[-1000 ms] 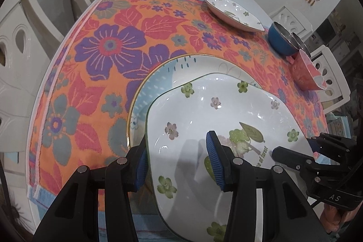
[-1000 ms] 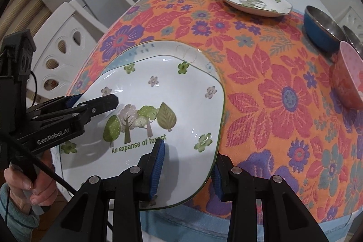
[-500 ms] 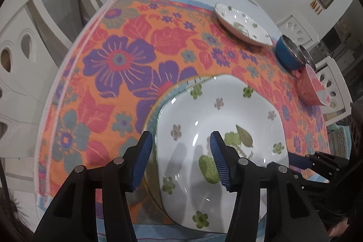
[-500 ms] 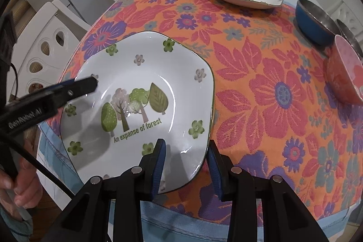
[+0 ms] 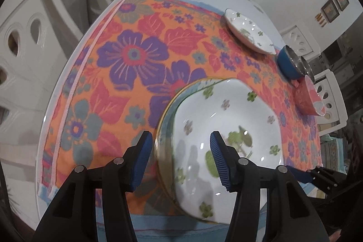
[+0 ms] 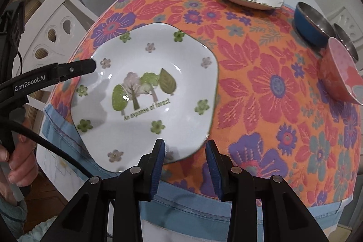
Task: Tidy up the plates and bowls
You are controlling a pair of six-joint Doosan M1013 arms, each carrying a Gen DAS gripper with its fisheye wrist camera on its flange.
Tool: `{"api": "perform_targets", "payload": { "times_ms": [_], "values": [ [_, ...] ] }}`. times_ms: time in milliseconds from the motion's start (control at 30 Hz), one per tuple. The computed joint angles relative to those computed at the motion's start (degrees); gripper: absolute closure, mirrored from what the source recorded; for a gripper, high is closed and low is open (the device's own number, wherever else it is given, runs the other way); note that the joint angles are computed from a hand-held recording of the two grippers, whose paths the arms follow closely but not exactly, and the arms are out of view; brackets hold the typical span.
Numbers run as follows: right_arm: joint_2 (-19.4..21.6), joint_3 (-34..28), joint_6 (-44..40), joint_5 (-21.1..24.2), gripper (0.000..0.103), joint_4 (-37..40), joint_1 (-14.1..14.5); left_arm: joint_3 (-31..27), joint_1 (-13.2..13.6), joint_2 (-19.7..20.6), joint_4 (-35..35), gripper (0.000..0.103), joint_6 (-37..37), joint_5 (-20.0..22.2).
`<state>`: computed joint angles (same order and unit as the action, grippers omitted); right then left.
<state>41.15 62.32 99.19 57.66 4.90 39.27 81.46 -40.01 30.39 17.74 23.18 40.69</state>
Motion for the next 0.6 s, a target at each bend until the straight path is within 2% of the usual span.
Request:
{"api": "perform_targets", "payload": {
  "times_ms": [300, 600],
  "values": [
    [-0.50, -1.26, 0.51, -2.25, 0.066, 2.24, -1.71, -5.07, 1.39, 1.00, 1.87, 0.053, 5.07, -1.28],
    [0.22, -5.27, 9.52, -10.66, 0.066, 2.20, -4.69, -15.59, 3.47, 5.71, -1.23, 0.052, 19.29, -0.15]
  ]
}}
